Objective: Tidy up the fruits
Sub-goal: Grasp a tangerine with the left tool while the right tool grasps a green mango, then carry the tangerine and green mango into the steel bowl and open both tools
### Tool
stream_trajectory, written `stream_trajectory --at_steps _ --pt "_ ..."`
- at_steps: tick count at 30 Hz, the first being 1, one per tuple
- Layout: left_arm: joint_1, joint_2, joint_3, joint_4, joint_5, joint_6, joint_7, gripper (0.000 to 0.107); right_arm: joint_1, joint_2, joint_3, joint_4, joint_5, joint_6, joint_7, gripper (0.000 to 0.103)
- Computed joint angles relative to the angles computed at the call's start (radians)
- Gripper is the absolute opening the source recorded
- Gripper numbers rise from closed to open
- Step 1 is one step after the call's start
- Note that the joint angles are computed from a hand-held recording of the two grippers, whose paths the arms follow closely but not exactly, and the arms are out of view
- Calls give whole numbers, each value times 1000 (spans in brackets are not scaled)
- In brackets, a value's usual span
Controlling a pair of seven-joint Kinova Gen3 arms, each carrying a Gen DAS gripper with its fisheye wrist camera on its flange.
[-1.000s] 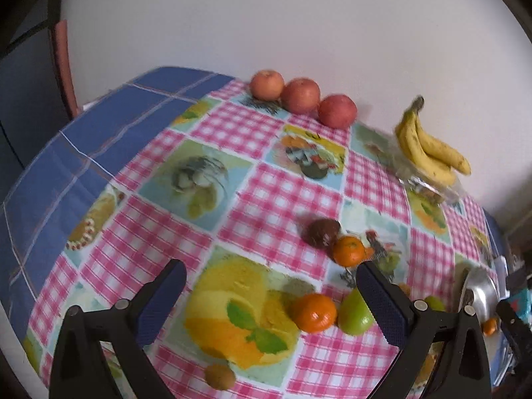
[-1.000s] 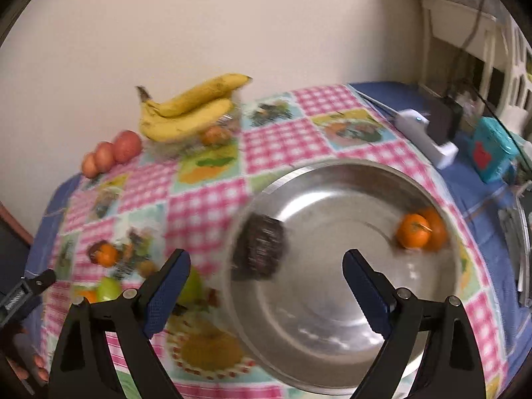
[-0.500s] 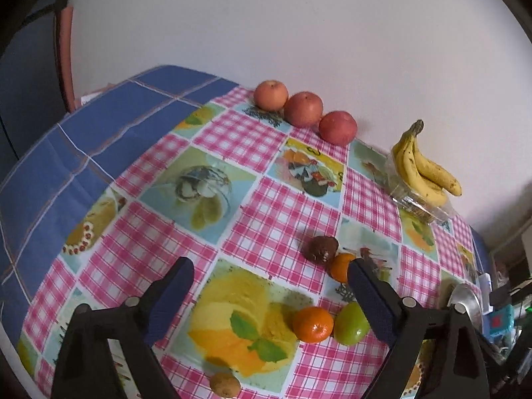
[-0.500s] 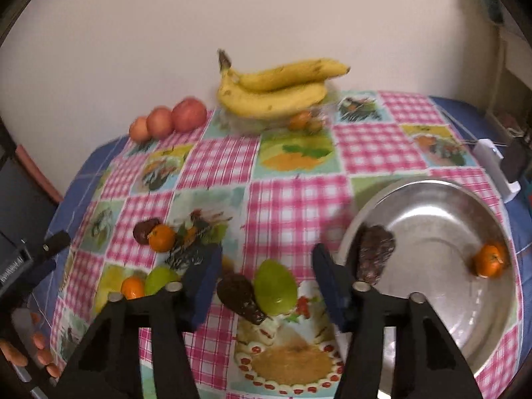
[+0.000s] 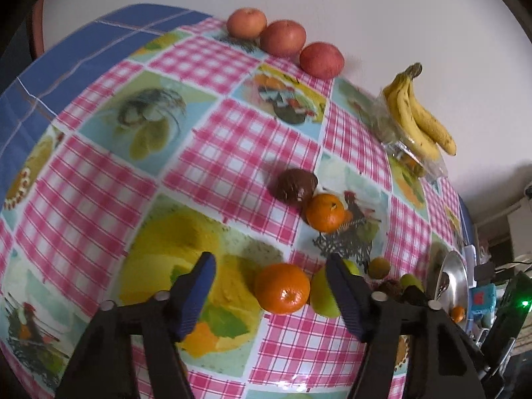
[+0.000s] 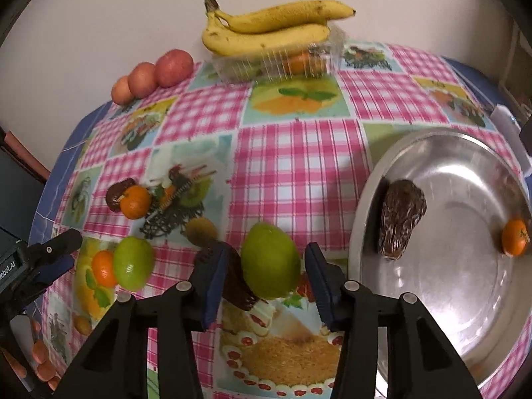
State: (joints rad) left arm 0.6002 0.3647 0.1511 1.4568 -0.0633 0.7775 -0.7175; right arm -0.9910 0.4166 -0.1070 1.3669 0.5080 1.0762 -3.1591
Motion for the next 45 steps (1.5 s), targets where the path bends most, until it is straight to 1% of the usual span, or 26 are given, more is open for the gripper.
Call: stream_trajectory --at_steps 1,3,4,5,6,7,8,13,19,22,27,32,35,38,42,45 --pt "-9 5 8 0 16 0 -9 66 3 -10 2 20 1 -24 -15 45" --pt "-26 10 21 5 48 -7 -30 56 7 -18 2 34 -4 -36 -30 41" --pt "-33 16 27 5 65 -6 -40 53 10 -23 -1 46 -2 -51 -38 40" --pt "-38 21 30 4 79 -3 -48 46 10 -24 -1 50 1 -56 -43 40" --pt "-48 22 34 14 106 -17 -64 43 11 -24 -3 51 1 -57 -43 40" --pt "-69 21 51 29 138 -37 -79 42 12 -24 -4 51 2 -57 -44 40" --pt "-73 21 50 34 153 -44 -86 41 12 -24 -4 51 2 -58 -46 40" --pt "-58 17 34 31 151 -42 -84 40 16 -36 -6 74 4 -84 -70 40" --pt "-44 -1 16 39 126 -53 -55 40 16 -39 -10 78 8 -88 -83 40" --pt "-20 -15 1 32 81 -52 -24 40 12 -58 -7 101 21 -114 -114 40" --pt "-1 -48 -6 35 27 -70 15 40 -13 -95 -8 118 90 -99 -172 40" --pt "27 -71 -9 28 -43 -74 62 40 -38 -135 -27 129 184 -47 -254 40" --pt "39 -80 -7 25 -75 -74 84 40 -36 -149 -47 128 212 -7 -278 40" --pt "54 -76 -3 9 -103 -60 101 40 -27 -159 -66 130 208 33 -293 40" --pt "73 -64 2 -13 -128 -39 112 40 -9 -191 -86 175 194 41 -344 40" --pt "95 -52 5 -39 -148 -20 112 40 -1 -211 -103 195 181 105 -378 40"
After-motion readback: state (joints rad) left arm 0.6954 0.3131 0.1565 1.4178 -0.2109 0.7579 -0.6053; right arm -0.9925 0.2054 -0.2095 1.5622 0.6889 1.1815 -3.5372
